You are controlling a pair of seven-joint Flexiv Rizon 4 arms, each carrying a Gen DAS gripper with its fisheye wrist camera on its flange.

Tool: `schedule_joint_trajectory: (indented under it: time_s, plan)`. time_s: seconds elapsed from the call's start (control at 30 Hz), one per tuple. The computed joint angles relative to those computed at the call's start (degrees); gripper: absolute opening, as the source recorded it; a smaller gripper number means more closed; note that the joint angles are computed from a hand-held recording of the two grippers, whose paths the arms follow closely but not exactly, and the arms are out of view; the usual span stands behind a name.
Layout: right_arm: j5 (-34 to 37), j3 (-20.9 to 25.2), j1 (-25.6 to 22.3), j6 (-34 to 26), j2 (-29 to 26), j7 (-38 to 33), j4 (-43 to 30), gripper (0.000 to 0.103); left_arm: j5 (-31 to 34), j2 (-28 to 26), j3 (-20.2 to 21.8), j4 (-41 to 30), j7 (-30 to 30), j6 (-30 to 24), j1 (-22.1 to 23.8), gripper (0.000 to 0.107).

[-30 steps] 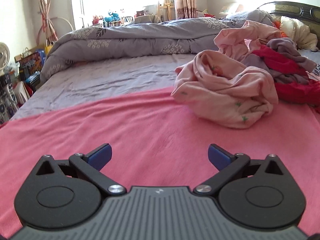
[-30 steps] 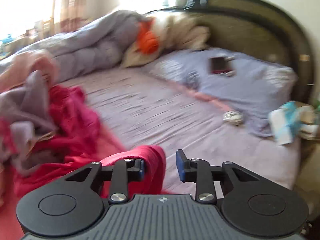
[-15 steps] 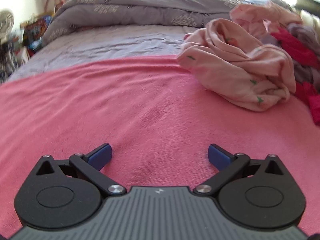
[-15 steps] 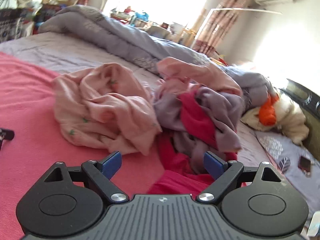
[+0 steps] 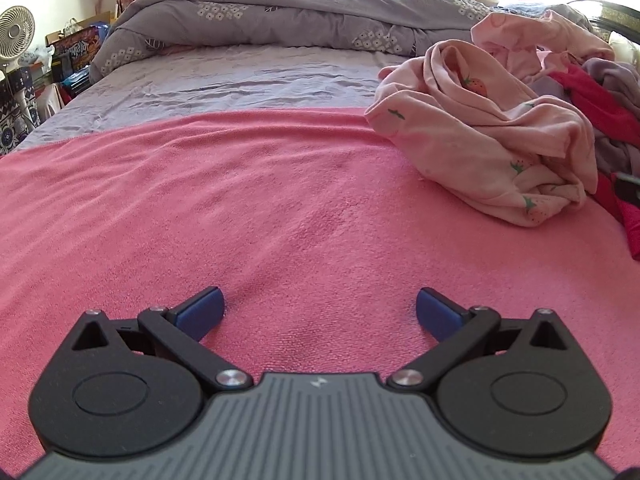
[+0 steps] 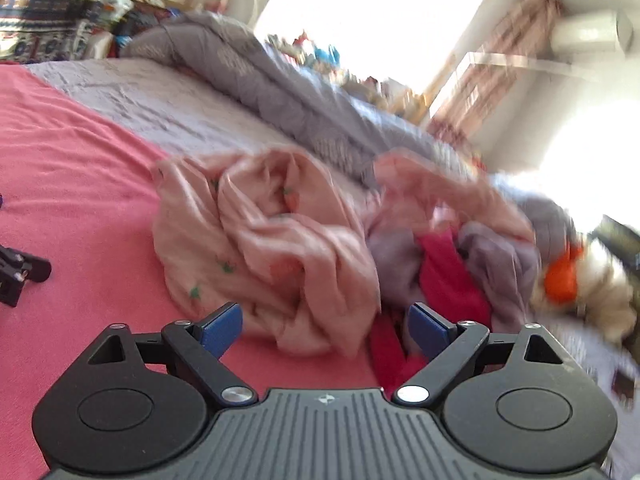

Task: Fold clothes
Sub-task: 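Grasp the pink strawberry-print pants with the right gripper and pull them from the heap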

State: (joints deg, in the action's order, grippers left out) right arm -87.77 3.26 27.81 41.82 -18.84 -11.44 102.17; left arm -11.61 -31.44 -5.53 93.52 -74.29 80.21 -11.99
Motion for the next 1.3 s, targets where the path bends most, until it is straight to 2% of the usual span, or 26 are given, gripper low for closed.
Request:
schedule_joint_trajectory:
  time_s: [0.03,0.13,0.27,0.33,0.37,0.4,0.43,0.47,0.57,0.73,0.87,0.97,1.07,1.17,1.2,1.23,1.27,1.3]
  plan:
    - [-3.63,-1.0,-0.1,0.88,-1.19,0.74,-0.95,0.103,-0.01,-0.02,-0.05,0.05,0.02,0.1,0.05,0.103]
    - [-5.26,-2.96,-0.13,1.94,-6.35,-0.94,-6.32,0.103,-0.12,-0.24,-0.41,-0.05,0.2,0.3,0.26,0.103]
    - [4.11,-5.36,-0.11,4.21,-13.69,-3.81,-14.67,0.102,-1.73,-0.17,-2.67,0.76,1.65,1.06,2.03,0.103]
    - [8.44,-6.5,0.15,4.96,-16.65,-5.46,-17.86,0.095,-2.65,-0.1,-3.65,1.2,2.44,1.49,2.79,0.103]
    - [10.77,-6.67,0.11,5.85,-17.65,-5.6,-18.89,0.067,-2.99,-0.05,-3.94,1.34,2.77,1.6,3.01,0.103]
    - [12.54,-6.86,0.42,6.35,-18.09,-5.2,-19.35,0.033,-3.28,-0.02,-4.12,1.45,3.02,1.69,3.13,0.103]
    - [13.02,-7.46,1.28,6.22,-18.06,-4.77,-19.39,0.019,-3.58,0.05,-4.33,1.61,3.28,1.82,3.3,0.103]
    - [13.52,-8.06,2.14,6.08,-18.04,-4.33,-19.45,0.011,-3.85,0.13,-4.39,1.73,3.4,1.94,3.36,0.103]
    - [14.65,-9.18,4.13,6.51,-17.73,-2.86,-19.47,0.009,-3.84,0.53,-2.85,2.08,2.2,2.76,2.42,0.103]
    - [11.09,-8.4,3.9,20.27,-12.72,3.38,-16.6,0.008,-2.69,2.04,0.69,3.28,-1.3,4.07,1.59,0.103]
    - [8.73,-6.95,4.39,27.3,-10.27,5.04,-17.18,0.008,-0.19,4.84,3.38,7.86,-1.82,8.63,2.75,0.103]
    - [8.98,-5.33,4.37,35.64,-9.34,6.14,-16.93,0.008,0.5,7.15,4.64,11.53,-1.85,11.33,5.07,0.103]
    - [10.97,-3.7,5.45,42.4,-8.56,1.9,-15.13,0.008,0.7,8.31,7.33,12.96,-2.98,12.0,6.09,0.103]
    - [17.5,-0.49,6.24,43.49,-7.78,-7.17,-12.24,0.01,2.33,8.36,13.45,12.07,-6.41,10.49,3.43,0.103]
    - [18.58,-0.17,6.73,43.44,-7.17,-8.58,-11.0,0.012,2.96,8.66,13.34,12.16,-7.16,10.17,3.97,0.103]
    - [17.38,-1.69,7.85,43.25,-6.0,-7.03,-9.32,0.015,2.84,9.22,11.37,12.69,-6.89,10.19,5.77,0.103]
    - [16.86,-2.85,8.64,42.49,-4.82,-6.09,-7.59,0.026,1.01,10.06,7.53,13.95,-4.74,10.57,8.66,0.103]
    - [16.4,-3.54,9.0,41.2,-3.49,-5.08,-5.77,0.047,-4.55,10.89,2.87,15.74,0.74,11.3,11.26,0.103]
